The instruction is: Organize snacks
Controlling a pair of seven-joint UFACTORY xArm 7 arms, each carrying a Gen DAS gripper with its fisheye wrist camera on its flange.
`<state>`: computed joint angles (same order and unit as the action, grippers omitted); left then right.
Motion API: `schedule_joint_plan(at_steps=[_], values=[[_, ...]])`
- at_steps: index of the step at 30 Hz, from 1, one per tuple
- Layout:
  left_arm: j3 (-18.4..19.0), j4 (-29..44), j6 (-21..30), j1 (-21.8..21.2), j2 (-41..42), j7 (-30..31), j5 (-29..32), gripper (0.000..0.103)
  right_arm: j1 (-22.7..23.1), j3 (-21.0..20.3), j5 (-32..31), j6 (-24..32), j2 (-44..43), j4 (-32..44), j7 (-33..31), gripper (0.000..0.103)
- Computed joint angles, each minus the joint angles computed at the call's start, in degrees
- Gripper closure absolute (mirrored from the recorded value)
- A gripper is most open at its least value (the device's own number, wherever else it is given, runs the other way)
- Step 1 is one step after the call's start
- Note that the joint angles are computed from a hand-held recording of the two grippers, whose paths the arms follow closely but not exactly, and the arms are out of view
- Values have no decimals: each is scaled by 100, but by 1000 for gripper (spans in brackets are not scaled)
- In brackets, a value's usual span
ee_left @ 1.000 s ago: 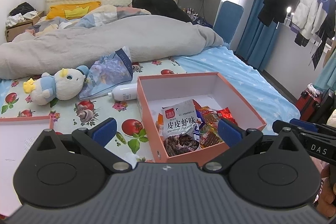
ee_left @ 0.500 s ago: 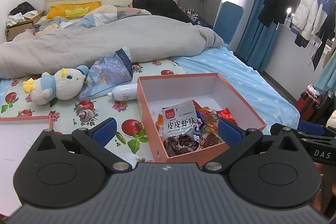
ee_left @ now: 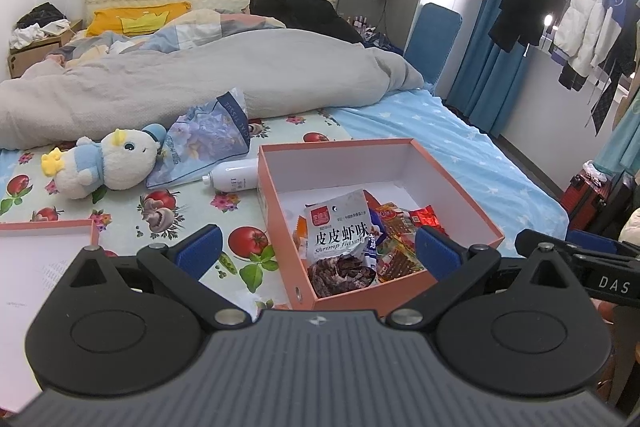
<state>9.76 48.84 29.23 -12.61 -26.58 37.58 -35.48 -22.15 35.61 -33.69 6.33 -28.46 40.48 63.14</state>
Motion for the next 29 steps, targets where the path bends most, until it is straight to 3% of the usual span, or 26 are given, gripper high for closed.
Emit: schedule_joint_plan(at_steps=[9,29], values=[[-10,-6,-2,-5,-12,2,8,0,-364,318,-77,-35,-210,-31,282,0],[-4,-58,-98,-40,-55,2,52,0,-362,349,229,-128,-198,-97,99,0]])
